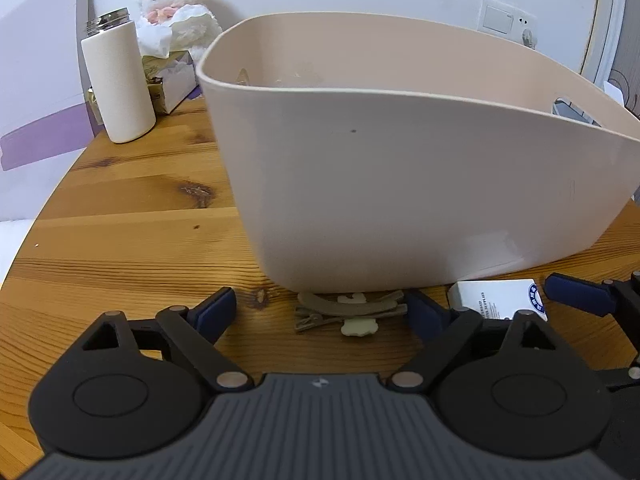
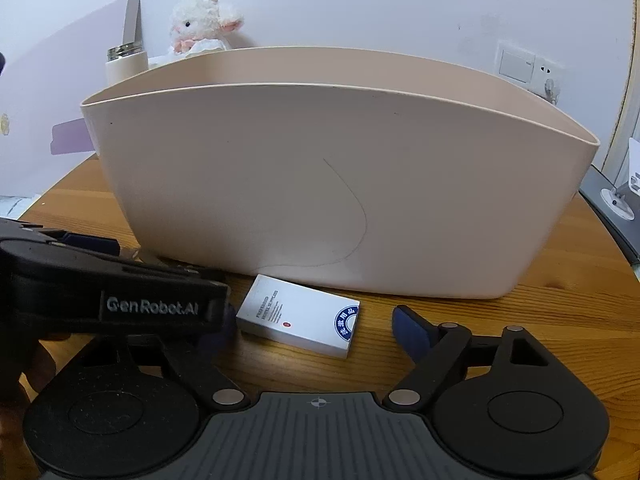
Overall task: Organize objects
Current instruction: 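Grasp the beige hair clip with left gripper while right grasps white card box, then lift both items into the basket and open both grippers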
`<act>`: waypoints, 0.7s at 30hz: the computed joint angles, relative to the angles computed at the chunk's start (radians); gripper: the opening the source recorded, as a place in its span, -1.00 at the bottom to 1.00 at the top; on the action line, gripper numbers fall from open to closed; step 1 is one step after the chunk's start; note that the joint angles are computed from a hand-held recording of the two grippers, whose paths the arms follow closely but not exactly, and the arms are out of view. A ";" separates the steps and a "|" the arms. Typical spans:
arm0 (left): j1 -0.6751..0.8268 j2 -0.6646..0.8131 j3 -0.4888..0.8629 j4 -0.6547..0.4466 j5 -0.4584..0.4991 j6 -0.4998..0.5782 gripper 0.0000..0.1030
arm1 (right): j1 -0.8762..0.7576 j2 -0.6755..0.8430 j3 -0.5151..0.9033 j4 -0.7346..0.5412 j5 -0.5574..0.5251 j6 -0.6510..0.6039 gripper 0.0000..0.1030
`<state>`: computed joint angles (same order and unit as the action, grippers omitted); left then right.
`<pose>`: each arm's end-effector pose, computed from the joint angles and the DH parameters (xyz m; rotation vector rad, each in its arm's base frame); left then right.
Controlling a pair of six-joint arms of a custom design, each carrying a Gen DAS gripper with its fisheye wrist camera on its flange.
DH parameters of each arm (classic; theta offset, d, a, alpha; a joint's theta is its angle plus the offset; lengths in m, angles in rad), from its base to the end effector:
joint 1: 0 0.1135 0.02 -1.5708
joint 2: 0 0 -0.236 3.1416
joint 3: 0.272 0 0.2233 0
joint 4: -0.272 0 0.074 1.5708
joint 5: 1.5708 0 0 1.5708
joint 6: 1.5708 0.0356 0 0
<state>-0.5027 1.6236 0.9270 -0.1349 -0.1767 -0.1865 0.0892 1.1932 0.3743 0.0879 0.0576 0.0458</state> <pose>0.2741 -0.1436 0.1766 0.2949 2.3701 -0.1134 0.2046 0.0162 0.1436 -0.0203 2.3002 0.0031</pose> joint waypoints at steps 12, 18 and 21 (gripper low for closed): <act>0.007 -0.053 -0.043 0.016 0.046 0.043 0.15 | -0.038 -0.057 0.001 -0.066 -0.037 -0.017 0.07; 0.021 -0.092 -0.067 -0.005 0.078 0.033 0.15 | -0.036 -0.135 -0.020 -0.113 -0.018 -0.033 0.08; 0.035 -0.130 -0.084 -0.027 0.111 0.037 0.15 | -0.025 -0.218 -0.020 -0.165 -0.006 -0.039 0.08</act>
